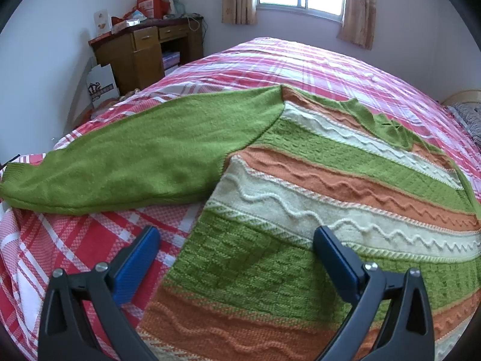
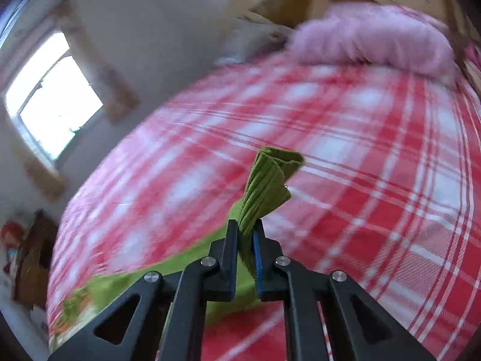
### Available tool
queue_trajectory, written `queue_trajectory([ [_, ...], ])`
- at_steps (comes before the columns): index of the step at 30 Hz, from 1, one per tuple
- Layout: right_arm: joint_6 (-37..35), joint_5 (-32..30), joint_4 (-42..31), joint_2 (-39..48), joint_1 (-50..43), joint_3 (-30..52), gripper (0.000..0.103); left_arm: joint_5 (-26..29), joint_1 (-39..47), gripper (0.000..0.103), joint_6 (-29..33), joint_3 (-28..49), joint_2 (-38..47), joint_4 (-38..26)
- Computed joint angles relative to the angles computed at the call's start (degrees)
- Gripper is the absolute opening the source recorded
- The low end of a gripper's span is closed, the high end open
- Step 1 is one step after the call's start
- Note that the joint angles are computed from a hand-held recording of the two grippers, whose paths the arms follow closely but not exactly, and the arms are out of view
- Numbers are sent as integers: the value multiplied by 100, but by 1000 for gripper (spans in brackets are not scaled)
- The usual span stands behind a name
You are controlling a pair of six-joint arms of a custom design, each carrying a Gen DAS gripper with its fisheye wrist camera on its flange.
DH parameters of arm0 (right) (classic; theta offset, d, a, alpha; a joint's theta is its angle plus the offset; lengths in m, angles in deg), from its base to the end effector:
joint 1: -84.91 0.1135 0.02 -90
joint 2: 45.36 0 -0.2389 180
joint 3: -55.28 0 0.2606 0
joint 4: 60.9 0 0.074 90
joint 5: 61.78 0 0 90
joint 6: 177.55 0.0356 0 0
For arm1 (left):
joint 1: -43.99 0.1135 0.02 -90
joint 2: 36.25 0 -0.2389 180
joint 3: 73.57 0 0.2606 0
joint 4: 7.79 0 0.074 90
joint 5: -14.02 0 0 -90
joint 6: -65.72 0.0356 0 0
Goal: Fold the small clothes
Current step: 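Carry the held sleeve across the sweater body and open the right tool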
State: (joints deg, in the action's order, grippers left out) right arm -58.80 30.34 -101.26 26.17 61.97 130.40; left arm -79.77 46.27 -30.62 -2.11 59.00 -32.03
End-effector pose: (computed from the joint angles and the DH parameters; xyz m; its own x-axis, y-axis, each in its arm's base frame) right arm 0.2686 -0.1151 0.2908 -0.2828 0.6416 -0.7129 0.6306 0.6845 0.3659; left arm 0.3532 0.0164 0.1648 -0.7291 -0.1393 -0.6701 -0.1654 0.9859 -0.0250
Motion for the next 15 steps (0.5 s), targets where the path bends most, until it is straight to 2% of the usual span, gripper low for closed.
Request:
queue_trajectory([
  [4, 96, 267, -310, 85, 1259, 654, 9, 92, 38, 103, 29, -78, -49, 98],
  [7, 185, 536, -395, 576, 2368, 1230, 9, 173, 75, 103, 50, -134, -82, 169],
  [11, 394, 632, -228, 1638, 3509, 2046, 9, 221, 94, 103, 52, -153, -85, 211],
  [15, 540, 484, -34, 2834, 4190, 2887, 9, 287, 115, 103, 45, -187, -104, 269],
])
